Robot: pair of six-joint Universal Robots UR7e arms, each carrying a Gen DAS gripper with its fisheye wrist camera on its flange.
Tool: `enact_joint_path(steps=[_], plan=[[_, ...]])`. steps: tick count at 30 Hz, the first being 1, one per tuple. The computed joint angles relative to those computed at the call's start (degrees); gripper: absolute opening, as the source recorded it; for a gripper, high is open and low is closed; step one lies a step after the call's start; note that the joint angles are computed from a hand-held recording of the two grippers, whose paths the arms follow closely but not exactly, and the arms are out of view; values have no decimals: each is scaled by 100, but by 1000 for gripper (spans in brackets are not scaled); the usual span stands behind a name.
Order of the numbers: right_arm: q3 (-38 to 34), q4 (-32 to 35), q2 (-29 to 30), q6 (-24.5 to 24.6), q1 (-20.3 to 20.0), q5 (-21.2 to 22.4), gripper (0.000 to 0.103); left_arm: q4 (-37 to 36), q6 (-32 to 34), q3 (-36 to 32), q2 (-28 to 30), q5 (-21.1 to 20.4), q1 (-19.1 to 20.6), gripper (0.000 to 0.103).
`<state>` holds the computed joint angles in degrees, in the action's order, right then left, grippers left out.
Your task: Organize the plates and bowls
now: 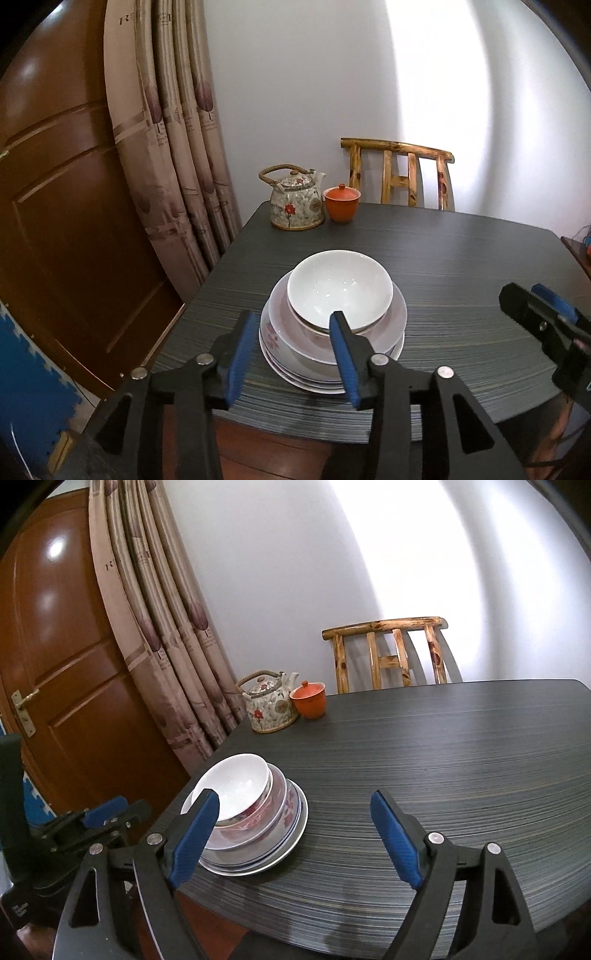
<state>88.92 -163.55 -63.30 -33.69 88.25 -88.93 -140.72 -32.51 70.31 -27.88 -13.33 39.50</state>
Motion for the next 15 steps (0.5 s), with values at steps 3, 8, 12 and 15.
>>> enact_joint_path(steps=[3, 8, 12, 15], plan=[[65, 8, -56, -37, -6, 39, 84, -330, 238, 32, 53, 254, -55, 60], [129, 1, -76, -41, -1, -20, 85, -284, 131, 101, 9, 220, -74, 62], [190, -38, -102, -95, 14, -37, 85, -228, 121, 82, 17, 204, -77, 63], [184, -13, -105, -114, 19, -9, 85, -139, 46, 68, 9, 163, -73, 63]])
